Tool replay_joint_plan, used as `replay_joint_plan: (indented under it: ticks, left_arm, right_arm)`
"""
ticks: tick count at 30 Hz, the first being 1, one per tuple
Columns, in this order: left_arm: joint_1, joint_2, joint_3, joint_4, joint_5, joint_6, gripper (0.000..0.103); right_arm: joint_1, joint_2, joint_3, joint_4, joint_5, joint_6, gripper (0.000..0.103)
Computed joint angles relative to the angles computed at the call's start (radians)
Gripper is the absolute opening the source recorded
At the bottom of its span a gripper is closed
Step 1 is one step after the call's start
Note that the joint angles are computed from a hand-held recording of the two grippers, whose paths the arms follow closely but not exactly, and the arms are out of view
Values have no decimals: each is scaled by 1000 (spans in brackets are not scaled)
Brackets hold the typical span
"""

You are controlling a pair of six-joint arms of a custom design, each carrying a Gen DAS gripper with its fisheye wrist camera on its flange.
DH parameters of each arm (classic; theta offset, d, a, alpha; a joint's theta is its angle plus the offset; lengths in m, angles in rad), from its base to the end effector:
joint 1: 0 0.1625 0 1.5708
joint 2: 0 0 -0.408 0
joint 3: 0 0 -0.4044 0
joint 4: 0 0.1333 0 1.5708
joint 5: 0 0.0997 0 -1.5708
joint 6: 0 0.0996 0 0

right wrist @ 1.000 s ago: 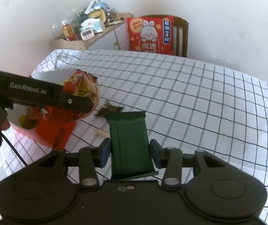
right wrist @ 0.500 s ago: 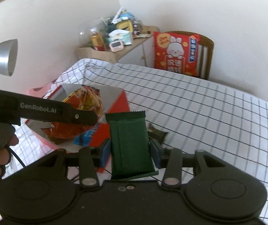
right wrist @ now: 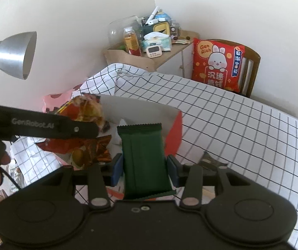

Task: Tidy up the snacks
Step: 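Carry the chip bag with the left tool while the right tool carries the green bar into the box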

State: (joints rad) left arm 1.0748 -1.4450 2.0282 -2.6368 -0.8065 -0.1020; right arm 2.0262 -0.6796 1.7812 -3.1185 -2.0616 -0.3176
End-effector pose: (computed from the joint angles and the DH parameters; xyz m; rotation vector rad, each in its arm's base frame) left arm -0.0651 -0.5452 0.3272 0.2383 2.4149 -0.8540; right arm 0.3538 -0.5261 0.0220 0.8479 -2.4773 0.6366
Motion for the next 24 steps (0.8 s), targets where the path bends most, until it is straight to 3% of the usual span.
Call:
replay_joint_plan:
  ticks: [9,24]
  left_arm:
    - [65,17,-41,-4,84,49,67]
    - [162,155,-146,14,135,130,67]
  right_arm:
    - [14,130,-130,42,-46,3,44]
    - [-10,311,-315,133,-96,-38,44]
